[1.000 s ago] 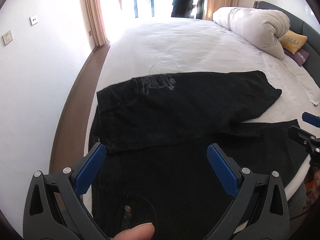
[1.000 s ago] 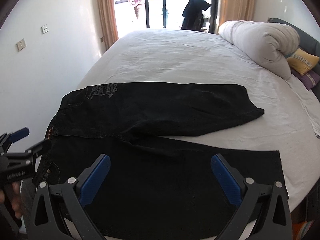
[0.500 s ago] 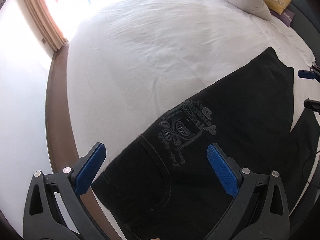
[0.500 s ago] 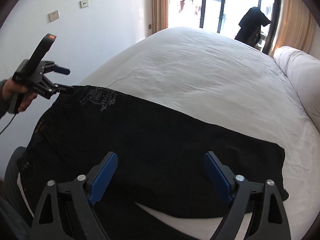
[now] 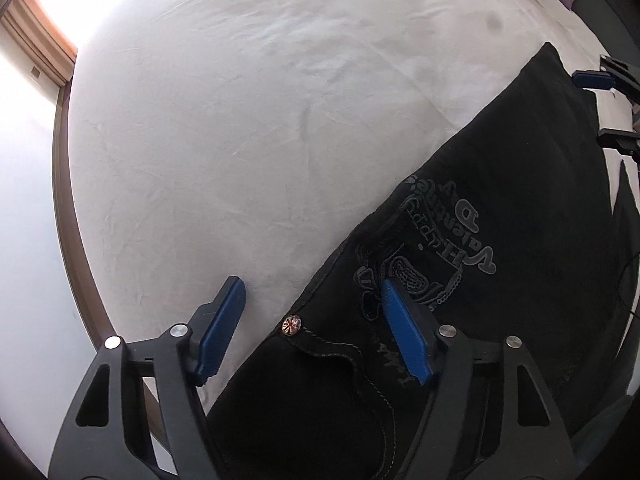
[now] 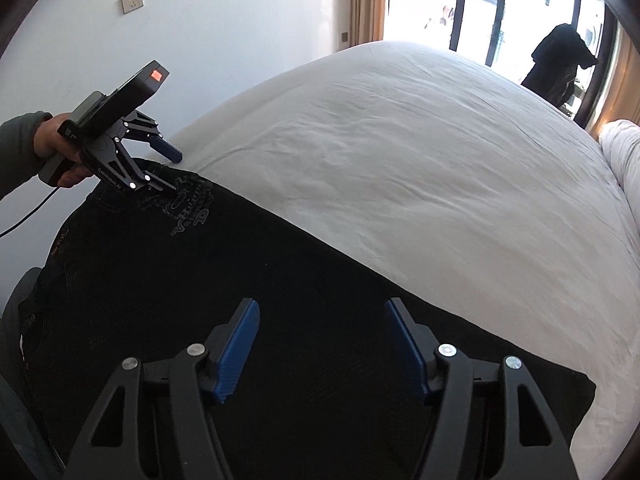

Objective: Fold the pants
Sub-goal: 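Grasp the jeans' waistband edge with the left gripper while the right gripper grasps the leg edge, then lift the held jeans edge with both grippers and fold it over lengthwise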

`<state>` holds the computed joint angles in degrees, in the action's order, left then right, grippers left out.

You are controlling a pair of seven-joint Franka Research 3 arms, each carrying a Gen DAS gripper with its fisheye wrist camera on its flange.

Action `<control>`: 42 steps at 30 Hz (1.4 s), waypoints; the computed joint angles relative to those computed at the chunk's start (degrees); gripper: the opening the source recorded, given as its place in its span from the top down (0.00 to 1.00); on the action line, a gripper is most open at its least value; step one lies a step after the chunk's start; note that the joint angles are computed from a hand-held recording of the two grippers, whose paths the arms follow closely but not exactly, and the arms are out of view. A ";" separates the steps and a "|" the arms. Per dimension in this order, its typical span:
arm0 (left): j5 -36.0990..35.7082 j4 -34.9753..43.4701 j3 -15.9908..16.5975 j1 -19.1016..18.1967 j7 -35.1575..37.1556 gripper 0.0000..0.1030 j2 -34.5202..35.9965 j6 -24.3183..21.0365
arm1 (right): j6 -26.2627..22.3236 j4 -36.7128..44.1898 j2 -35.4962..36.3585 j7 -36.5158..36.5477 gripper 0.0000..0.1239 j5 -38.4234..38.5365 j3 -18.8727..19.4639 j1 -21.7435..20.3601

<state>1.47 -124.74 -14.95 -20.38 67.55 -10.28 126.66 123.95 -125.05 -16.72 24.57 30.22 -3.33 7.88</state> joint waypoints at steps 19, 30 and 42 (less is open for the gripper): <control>20.57 -5.96 -7.23 -4.16 -13.66 0.95 -8.86 3.30 | -0.52 9.54 11.54 1.16 0.72 -13.67 6.19 5.50; 21.73 -5.95 -6.29 -5.51 -15.09 0.95 -8.50 4.11 | -0.68 10.60 13.26 3.07 0.88 -15.53 6.53 6.48; 21.97 -6.84 -6.64 -5.58 -17.46 0.95 -10.93 3.75 | 2.28 7.44 9.93 6.15 0.97 -11.69 6.15 6.55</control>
<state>23.44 -131.58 -21.60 -25.96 50.10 -21.21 130.41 126.23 -117.61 -6.78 30.73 18.54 2.81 14.43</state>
